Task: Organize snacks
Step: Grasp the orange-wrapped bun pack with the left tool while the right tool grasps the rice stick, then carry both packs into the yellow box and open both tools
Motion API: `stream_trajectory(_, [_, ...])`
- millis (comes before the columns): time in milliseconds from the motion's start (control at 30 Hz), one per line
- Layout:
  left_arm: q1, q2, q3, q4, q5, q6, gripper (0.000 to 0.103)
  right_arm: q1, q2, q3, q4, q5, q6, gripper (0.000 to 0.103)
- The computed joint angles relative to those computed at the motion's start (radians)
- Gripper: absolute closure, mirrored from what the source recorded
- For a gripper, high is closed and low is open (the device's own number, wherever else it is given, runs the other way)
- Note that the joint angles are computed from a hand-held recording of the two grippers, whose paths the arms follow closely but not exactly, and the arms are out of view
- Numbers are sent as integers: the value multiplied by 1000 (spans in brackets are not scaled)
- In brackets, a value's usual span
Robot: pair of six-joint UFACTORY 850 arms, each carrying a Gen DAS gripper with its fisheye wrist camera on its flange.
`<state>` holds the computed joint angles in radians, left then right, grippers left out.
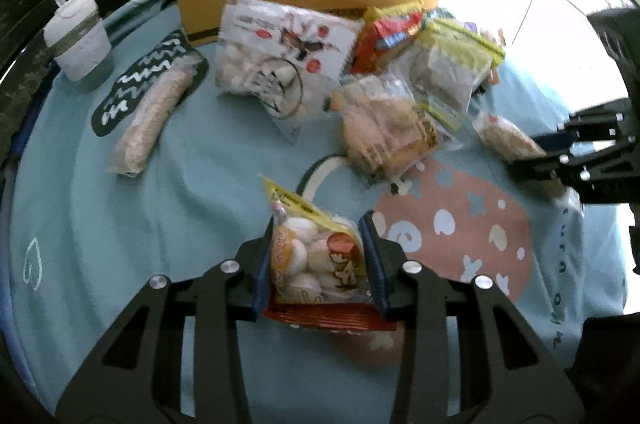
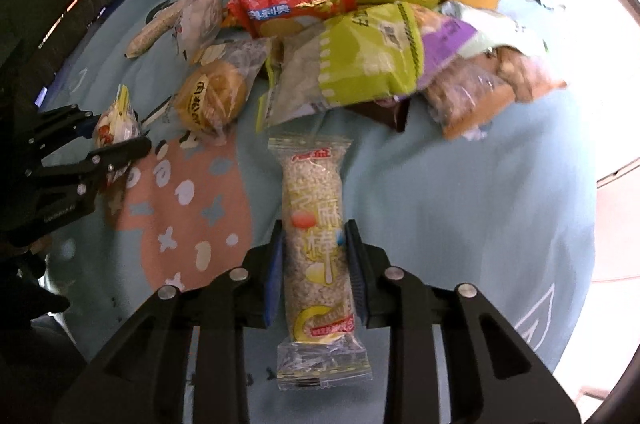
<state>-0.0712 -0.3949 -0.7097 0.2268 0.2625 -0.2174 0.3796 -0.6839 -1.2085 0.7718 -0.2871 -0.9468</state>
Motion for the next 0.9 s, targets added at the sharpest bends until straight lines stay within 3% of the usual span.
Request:
stream_trajectory(200, [25,39,16,107,12,-125,64,-35,50,54,156,-45,-138,74])
stream_trajectory(300, [34,54,24,140,14,-166,64,-44,60,60,162,-74,-125,74])
stream_trajectory(633, [33,77,28,120,0,-153,64,-49,76,70,174,-69,-121,74])
stream_trajectory(900, [31,129,-9,58,-21,-98,64,-75,145,84,330,-69,-251,74])
